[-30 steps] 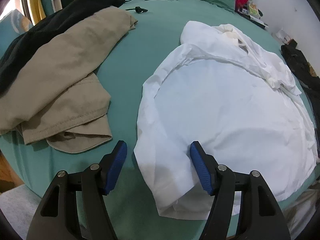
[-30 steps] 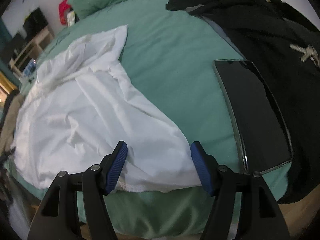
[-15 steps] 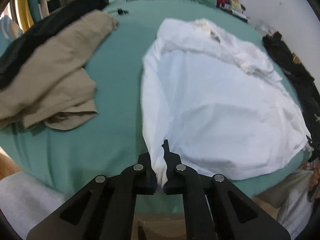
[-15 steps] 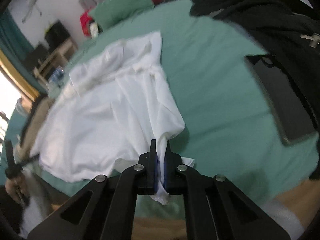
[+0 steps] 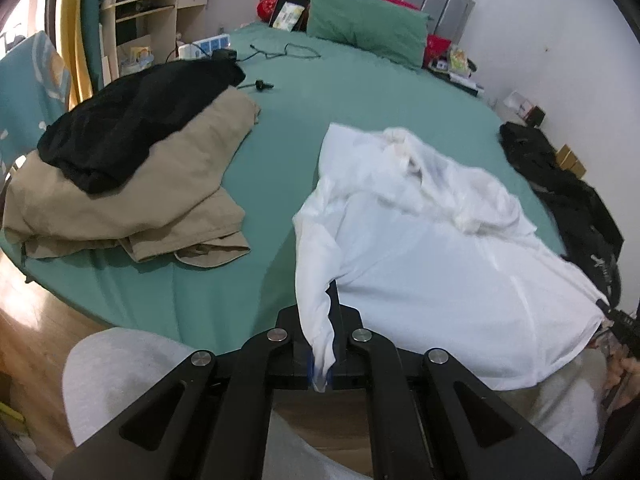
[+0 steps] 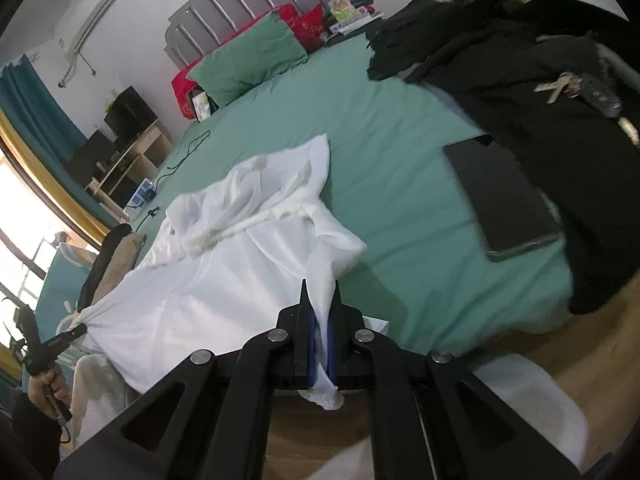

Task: Fold large clothes
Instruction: 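Grasp the white jacket edge with the left tool and lift it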

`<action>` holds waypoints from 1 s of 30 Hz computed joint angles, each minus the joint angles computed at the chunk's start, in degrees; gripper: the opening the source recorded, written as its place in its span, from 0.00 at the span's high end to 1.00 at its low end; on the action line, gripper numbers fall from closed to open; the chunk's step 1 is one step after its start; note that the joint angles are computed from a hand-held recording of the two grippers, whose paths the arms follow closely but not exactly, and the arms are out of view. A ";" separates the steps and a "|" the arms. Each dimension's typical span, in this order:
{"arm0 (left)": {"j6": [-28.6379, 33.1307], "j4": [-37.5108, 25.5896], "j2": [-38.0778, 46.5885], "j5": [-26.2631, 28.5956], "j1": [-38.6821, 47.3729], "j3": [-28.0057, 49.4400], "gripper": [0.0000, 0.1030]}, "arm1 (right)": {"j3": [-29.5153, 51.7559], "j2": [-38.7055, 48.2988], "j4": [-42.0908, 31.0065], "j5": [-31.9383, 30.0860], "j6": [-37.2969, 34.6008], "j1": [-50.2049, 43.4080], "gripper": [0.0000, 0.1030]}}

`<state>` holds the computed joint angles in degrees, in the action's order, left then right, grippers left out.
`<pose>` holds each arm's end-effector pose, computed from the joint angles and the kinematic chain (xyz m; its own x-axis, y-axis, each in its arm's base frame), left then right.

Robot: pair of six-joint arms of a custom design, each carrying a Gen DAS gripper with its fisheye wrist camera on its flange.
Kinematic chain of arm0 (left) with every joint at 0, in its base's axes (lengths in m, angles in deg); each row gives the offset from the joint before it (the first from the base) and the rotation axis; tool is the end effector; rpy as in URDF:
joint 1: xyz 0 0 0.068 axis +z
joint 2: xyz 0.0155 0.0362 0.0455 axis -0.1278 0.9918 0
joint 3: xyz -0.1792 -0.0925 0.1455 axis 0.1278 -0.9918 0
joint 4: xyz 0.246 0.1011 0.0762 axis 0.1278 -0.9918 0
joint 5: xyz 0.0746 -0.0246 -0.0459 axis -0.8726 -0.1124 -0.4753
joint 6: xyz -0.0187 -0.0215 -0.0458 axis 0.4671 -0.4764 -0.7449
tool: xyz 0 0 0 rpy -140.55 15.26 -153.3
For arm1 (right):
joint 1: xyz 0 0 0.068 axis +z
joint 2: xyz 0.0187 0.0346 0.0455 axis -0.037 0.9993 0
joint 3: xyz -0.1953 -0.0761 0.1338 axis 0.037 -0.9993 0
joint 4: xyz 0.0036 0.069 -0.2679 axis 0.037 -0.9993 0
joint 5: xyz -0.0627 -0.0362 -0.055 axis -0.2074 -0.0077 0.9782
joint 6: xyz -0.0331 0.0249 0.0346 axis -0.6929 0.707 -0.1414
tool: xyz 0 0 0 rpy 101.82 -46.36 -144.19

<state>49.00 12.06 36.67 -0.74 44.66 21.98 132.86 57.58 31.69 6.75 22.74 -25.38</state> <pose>0.1797 0.1998 0.2579 -0.7354 -0.3161 -0.5994 -0.2258 0.9483 -0.2230 0.3182 -0.1116 0.2017 -0.7906 0.1750 -0.5869 -0.1466 0.8764 0.4588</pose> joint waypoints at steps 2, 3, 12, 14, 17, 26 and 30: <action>0.51 -1.74 -0.31 1.24 0.87 1.65 0.96 | -0.27 -1.78 -1.26 -0.30 -0.88 -0.84 0.95; 0.63 -2.03 -0.22 1.79 1.20 2.14 0.96 | -0.32 -2.64 -2.12 -0.81 -1.82 -1.55 0.95; -5.79 0.69 -2.42 5.65 -0.88 6.12 0.96 | 3.06 -3.69 1.91 -2.00 2.44 -0.31 0.95; -8.86 3.64 -1.04 4.93 -2.89 6.92 0.96 | 5.55 -1.55 4.72 -0.21 5.37 1.10 0.95; -13.32 7.19 2.08 4.02 -5.70 9.14 0.96 | 9.25 1.81 7.18 -0.08 8.94 1.77 0.95; -22.11 15.70 14.80 -0.35 -12.60 17.50 0.96 | 22.47 15.56 12.69 2.48 15.52 5.43 0.95; -23.37 19.09 21.79 -4.44 -16.17 22.05 0.96 | 29.71 22.54 13.08 5.30 16.54 7.74 0.95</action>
